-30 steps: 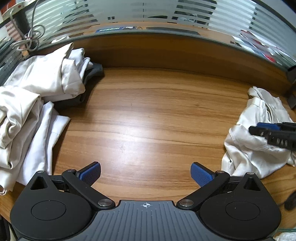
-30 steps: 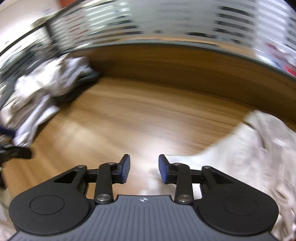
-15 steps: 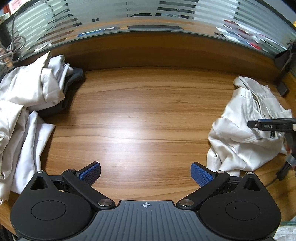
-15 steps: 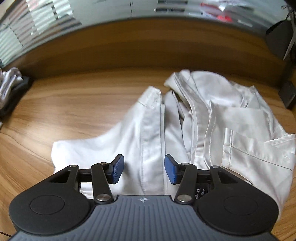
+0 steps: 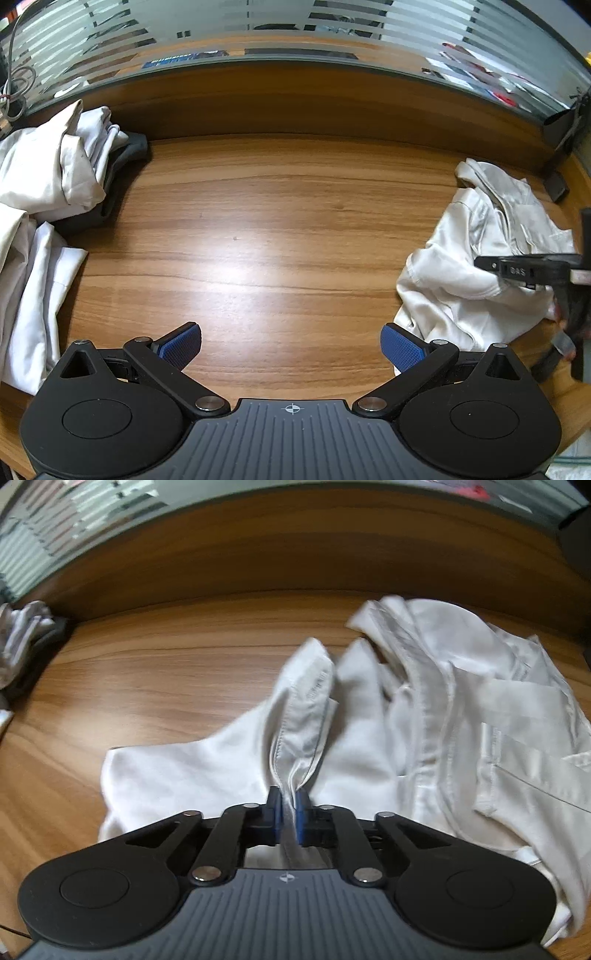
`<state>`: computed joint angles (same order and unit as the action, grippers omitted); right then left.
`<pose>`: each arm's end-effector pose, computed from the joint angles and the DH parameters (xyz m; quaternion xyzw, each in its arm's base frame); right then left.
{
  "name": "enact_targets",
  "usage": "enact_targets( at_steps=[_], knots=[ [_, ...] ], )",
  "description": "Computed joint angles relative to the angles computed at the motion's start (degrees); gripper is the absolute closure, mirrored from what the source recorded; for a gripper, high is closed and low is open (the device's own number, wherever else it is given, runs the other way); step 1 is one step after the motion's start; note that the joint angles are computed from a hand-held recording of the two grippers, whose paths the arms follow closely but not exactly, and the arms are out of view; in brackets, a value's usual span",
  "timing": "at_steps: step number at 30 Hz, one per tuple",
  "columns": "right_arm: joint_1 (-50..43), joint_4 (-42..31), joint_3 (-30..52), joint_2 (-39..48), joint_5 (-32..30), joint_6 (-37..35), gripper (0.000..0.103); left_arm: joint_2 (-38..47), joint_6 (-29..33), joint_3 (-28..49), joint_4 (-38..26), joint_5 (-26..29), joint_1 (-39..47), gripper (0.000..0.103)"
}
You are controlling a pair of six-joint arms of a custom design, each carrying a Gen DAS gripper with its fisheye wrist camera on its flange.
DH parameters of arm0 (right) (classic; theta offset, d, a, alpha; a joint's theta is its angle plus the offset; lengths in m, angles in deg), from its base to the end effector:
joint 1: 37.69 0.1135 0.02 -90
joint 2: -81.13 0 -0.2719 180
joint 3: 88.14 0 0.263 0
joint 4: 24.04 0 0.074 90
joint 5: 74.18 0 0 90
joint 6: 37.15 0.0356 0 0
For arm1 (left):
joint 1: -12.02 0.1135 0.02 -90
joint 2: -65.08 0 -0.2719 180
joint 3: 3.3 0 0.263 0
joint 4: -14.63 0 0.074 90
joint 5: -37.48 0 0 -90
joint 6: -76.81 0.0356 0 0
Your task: Fold clothes
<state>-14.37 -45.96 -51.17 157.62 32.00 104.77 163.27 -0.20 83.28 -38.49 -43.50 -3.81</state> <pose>0.1978 0.0745 0.1155 0.2706 0.9212 0.0410 0.2767 0.3477 -0.1044 0.2310 0.2587 0.9379 -0.0821 0.2161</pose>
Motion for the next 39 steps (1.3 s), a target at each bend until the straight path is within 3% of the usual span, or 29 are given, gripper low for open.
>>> enact_targets(
  at_steps=[5, 13, 20, 24, 30, 32, 34, 35, 39],
  knots=[
    [5.2, 2.3, 2.3, -1.6, -1.2, 2.4, 0.097, 1.8, -2.5, 2.0, -1.1, 1.9, 0.2, 0.0],
    [13.4, 5.1, 12.7, 2.9, -1.5, 1.1, 0.097, 4.1, -3.9, 4.9, -2.6, 5.3, 0.6, 0.004],
    [20.8, 5.2, 22.8, 8.3, -5.0, -5.4, 0.097, 10.3, -6.5, 11.6, -8.2, 12.4, 1.9, 0.004],
    [23.3, 4.2, 26.7, 10.3, -7.5, -11.5, 0.097, 15.0, -4.3, 15.4, -12.0, 13.5, 0.7, 0.006],
    [23.7, 1.3, 28.5, 9.7, -8.4, -14.2, 0.096, 20.3, -4.2, 18.5, -15.7, 14.3, -1.6, 0.028],
    [23.8, 0.3, 28.3, 9.1, -8.5, -13.7, 0.097, 20.4, -4.4, 17.7, -15.3, 13.2, -2.1, 0.055],
    [24.0, -0.7, 28.0, 8.4, -8.0, -12.6, 0.096, 20.2, -4.0, 16.6, -14.5, 11.2, -2.7, 0.077],
    [23.9, -1.5, 27.9, 8.0, -7.7, -11.9, 0.094, 20.2, -4.3, 16.2, -14.0, 10.6, -3.0, 0.081],
    [22.8, -4.8, 26.8, 6.4, -5.8, -8.0, 0.093, 19.1, -5.4, 13.3, -11.4, 9.1, -2.1, 0.081]
  ],
)
